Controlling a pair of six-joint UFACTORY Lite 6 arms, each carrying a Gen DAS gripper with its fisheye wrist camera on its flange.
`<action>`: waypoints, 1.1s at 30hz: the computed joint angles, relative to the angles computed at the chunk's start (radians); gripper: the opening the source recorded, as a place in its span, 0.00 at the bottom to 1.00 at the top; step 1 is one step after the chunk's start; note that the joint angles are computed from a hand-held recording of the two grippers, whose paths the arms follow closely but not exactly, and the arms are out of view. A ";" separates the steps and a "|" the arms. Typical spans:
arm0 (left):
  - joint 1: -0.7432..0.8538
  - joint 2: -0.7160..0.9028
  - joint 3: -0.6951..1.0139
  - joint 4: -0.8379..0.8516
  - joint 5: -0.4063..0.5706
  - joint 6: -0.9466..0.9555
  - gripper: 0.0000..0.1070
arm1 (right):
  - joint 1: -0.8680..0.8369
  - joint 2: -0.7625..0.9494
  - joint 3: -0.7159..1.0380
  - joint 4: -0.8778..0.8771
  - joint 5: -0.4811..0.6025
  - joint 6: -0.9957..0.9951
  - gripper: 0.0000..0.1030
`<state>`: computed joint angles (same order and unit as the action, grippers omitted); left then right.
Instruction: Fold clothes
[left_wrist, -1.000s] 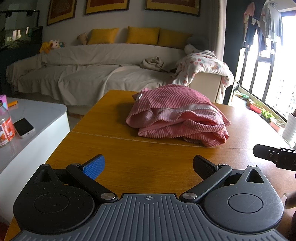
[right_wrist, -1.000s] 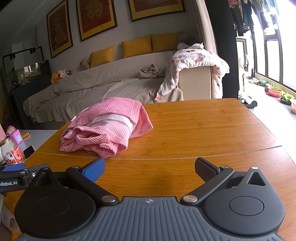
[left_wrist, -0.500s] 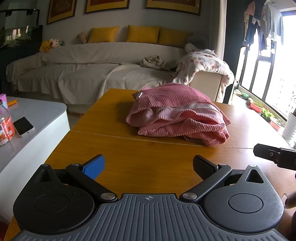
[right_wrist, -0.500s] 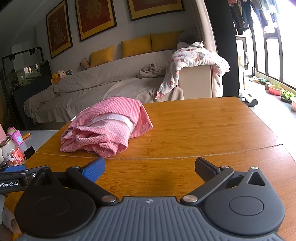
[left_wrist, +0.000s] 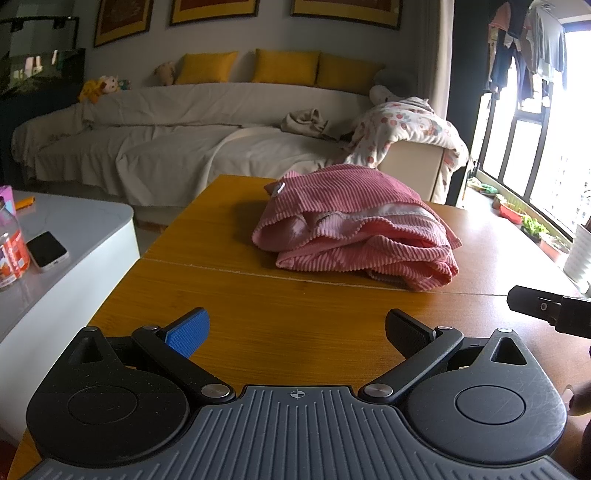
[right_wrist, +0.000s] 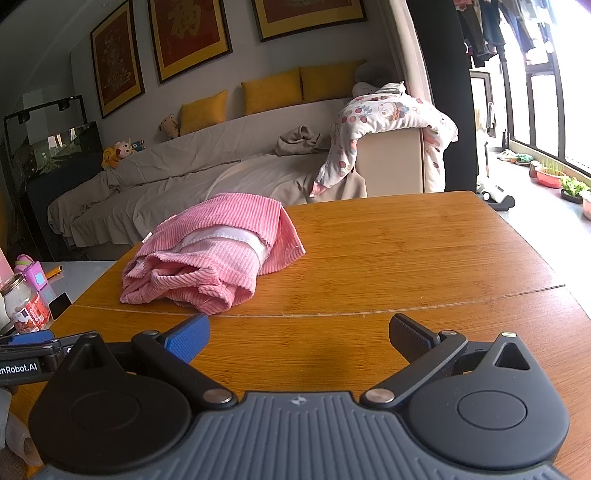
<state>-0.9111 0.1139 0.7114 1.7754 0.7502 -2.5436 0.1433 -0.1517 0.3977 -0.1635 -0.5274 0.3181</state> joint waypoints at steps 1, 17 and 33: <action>0.001 0.000 -0.001 0.002 0.000 -0.001 0.96 | 0.000 0.000 0.000 0.000 0.000 0.000 1.00; 0.010 0.002 -0.001 0.015 -0.004 -0.010 0.96 | -0.007 0.004 0.004 -0.016 0.000 0.015 1.00; -0.095 -0.038 -0.015 -0.048 0.153 0.111 0.96 | -0.053 0.027 0.027 -0.225 -0.002 0.184 1.00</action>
